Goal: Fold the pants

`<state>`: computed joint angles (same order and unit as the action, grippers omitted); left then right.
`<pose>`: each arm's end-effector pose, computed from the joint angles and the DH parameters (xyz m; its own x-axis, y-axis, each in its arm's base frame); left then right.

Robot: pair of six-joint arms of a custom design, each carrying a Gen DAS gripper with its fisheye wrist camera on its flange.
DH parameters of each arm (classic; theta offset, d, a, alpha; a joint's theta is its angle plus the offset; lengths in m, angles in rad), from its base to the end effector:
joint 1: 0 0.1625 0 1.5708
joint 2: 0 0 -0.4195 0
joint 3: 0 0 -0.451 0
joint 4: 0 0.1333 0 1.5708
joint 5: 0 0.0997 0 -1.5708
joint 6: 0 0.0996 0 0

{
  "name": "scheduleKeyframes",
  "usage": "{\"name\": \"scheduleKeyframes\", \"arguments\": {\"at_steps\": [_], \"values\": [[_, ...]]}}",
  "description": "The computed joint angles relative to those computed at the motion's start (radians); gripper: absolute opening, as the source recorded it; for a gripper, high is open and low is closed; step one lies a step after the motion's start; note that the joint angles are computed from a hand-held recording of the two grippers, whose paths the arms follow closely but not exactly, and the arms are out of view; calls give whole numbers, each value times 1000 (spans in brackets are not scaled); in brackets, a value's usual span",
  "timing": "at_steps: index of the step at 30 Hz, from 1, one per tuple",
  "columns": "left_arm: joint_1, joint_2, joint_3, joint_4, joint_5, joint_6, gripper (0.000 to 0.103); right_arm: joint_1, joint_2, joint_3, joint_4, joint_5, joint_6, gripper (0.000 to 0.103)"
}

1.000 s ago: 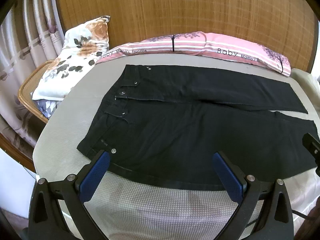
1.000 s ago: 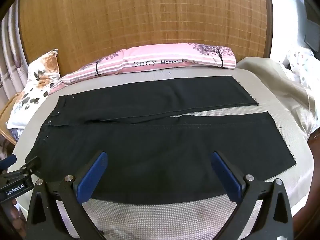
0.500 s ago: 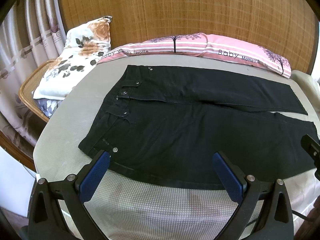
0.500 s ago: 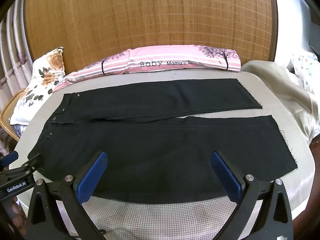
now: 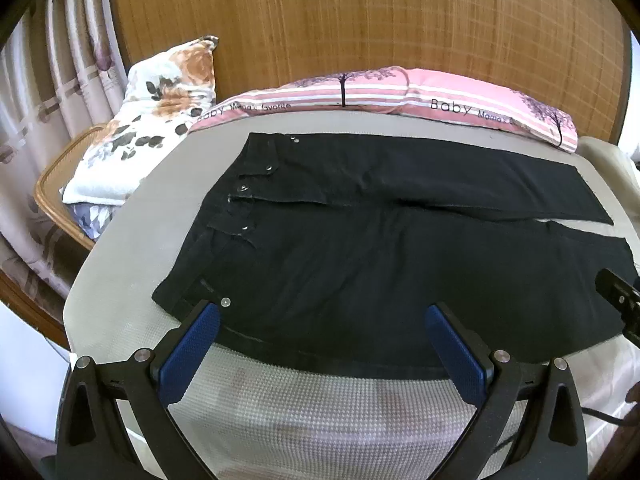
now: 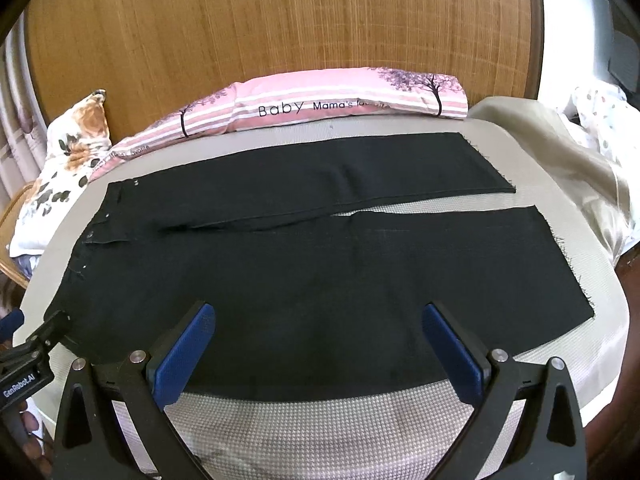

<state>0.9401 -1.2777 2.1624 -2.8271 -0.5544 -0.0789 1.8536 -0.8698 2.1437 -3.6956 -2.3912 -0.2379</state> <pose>-0.1299 -0.5476 0.2025 -0.6486 0.0016 -0.7611 0.4999 0.7550 -0.4244 0.2030 -0.4818 0.0820 -0.7422 0.1791 0.6458 -0.3693 0.6949 -0.6171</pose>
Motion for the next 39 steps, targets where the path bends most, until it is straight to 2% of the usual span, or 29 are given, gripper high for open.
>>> {"name": "scheduleKeyframes", "arguments": {"at_steps": [39], "values": [[29, -27, -1, 129, -18, -117, 102, -10, 1, -1, 13, 10, -10, 103]]}}
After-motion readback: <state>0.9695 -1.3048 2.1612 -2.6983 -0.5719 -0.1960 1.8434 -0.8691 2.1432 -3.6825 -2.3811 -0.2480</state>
